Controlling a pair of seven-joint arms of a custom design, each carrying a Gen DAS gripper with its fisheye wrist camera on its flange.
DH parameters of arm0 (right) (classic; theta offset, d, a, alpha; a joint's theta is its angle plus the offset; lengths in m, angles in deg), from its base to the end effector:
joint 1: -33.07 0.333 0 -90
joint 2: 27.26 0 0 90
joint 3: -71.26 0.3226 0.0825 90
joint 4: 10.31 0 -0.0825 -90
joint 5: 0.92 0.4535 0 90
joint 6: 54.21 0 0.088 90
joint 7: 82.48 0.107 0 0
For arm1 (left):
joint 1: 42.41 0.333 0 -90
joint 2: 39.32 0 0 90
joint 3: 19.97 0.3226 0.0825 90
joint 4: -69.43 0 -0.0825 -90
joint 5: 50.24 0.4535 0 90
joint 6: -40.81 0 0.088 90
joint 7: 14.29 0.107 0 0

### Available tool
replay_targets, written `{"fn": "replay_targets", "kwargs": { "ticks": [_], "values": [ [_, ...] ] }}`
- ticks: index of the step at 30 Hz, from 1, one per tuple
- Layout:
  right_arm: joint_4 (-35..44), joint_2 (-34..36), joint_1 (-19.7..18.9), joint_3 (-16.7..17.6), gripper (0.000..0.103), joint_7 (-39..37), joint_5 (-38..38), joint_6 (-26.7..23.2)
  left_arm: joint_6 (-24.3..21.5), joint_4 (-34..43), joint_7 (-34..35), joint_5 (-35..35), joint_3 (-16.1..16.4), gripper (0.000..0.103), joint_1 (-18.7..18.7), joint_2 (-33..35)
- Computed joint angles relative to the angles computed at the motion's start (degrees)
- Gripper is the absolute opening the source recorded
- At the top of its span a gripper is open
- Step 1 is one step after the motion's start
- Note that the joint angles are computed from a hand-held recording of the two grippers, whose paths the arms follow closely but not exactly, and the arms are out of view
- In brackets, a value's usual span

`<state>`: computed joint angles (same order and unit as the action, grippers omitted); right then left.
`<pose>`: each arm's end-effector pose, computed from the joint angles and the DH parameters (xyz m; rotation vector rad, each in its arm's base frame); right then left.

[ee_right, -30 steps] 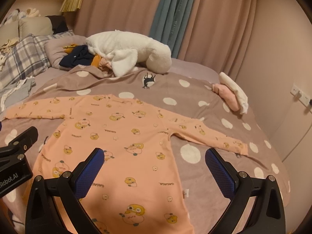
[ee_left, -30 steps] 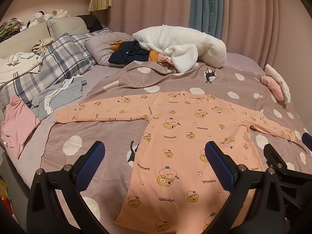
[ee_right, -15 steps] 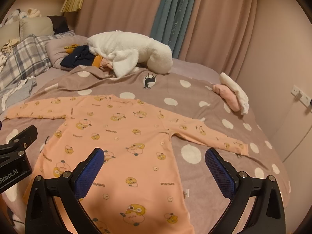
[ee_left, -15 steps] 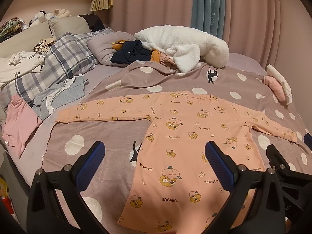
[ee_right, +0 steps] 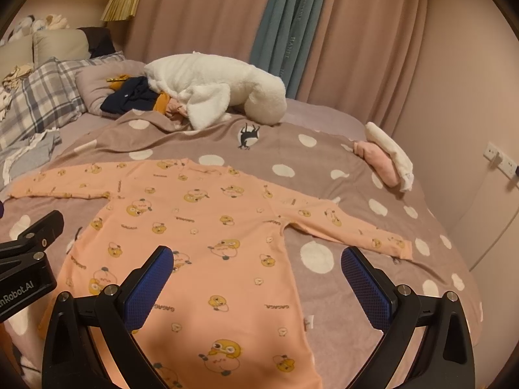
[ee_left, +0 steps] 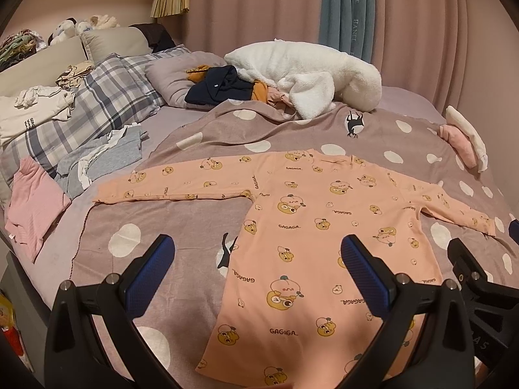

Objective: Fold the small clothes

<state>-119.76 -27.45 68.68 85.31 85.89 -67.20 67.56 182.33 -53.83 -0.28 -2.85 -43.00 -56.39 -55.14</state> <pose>0.4548 0.4726 0.5239 -1.7093 1.6249 -1.1919 0.4579 -0.3670 0.5549 -1.7719 1.5401 -0.8252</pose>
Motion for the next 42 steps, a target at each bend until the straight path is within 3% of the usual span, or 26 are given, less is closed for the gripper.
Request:
{"fn": "replay_targets", "kwargs": {
  "ticks": [8, 12, 15, 18, 19, 21, 23, 24, 28, 31, 32, 35, 36, 38, 40, 42],
  "values": [
    [-0.2, -0.11, -0.14, -0.16, 0.102, -0.29, 0.74, 0.84, -0.8, 1.25, -0.89, 1.5, -0.26, 0.103, -0.37, 1.61],
    [-0.85, -0.57, -0.6, -0.45, 0.102, -0.53, 1.52, 2.91, -3.45, 3.35, -5.33, 8.21, -1.62, 0.103, -0.68, 4.06],
    [-2.71, -2.09, -1.77, -1.02, 0.102, -0.54, 2.5, 7.55, -0.23, 3.43, -5.12, 8.13, 0.07, 0.103, -1.98, 5.04],
    [-6.54, -4.95, -5.06, -1.91, 0.102, -0.54, 5.06, 18.95, 2.6, 3.46, -6.66, 7.94, 0.95, 0.103, -2.4, 5.78],
    [-9.06, -6.7, -6.02, -3.75, 0.102, -1.13, 7.56, 25.71, 2.9, 3.7, -6.99, 8.15, 1.03, 0.103, -2.48, 6.16],
    [-12.44, -8.95, -8.48, -4.98, 0.102, -1.8, 11.27, 32.59, 3.02, 4.3, -7.74, 8.91, 1.15, 0.103, -2.65, 6.95],
    [-17.44, -11.89, -11.0, -8.32, 0.102, -5.21, 17.1, 41.46, 2.9, 4.8, -8.93, 10.06, 1.33, 0.103, -2.81, 7.54],
    [-19.33, -13.01, -12.03, -9.77, 0.102, -6.55, 19.84, 43.56, 2.8, 5.12, -9.42, 10.52, 1.48, 0.103, -2.9, 7.93],
    [-24.09, -16.02, -13.13, -17.52, 0.102, -18.16, 34.58, 44.09, 3.62, 6.01, -11.28, 11.1, 2.47, 0.103, -3.3, 9.52],
    [-26.54, -16.51, -15.52, -21.61, 0.102, -21.11, 42.08, 45.81, 3.47, 7.37, -11.41, 10.25, 3.18, 0.103, -3.87, 11.31],
    [-27.45, -16.36, -14.29, -24.46, 0.102, -24.22, 47.03, 47.26, 3.24, 8.0, -11.34, 10.21, 3.35, 0.103, -4.14, 12.03],
    [-30.12, -15.92, -4.03, -36.97, 0.087, -37.04, 66.03, 52.16, 2.32, 9.82, -11.05, 10.42, 3.91, 0.103, -5.23, 14.02],
    [-30.44, -15.94, -1.77, -39.39, 0.083, -39.21, 69.77, 52.63, 2.29, 10.27, -10.88, 10.49, 4.13, 0.103, -5.64, 14.59],
    [-31.66, -15.68, -2.23, -39.71, 0.082, -39.22, 73.54, 53.17, 2.53, 11.14, -10.14, 10.08, 4.63, 0.103, -6.42, 15.73],
    [-31.26, -14.74, -7.32, -35.75, 0.081, -37.32, 70.66, 50.74, 3.24, 11.75, -8.33, 8.87, 5.15, 0.103, -7.07, 16.7],
    [-31.11, -13.53, -9.76, -33.82, 0.073, -37.13, 71.68, 51.3, 3.37, 12.46, -6.29, 7.58, 5.55, 0.103, -7.76, 17.7]
  ]
}}
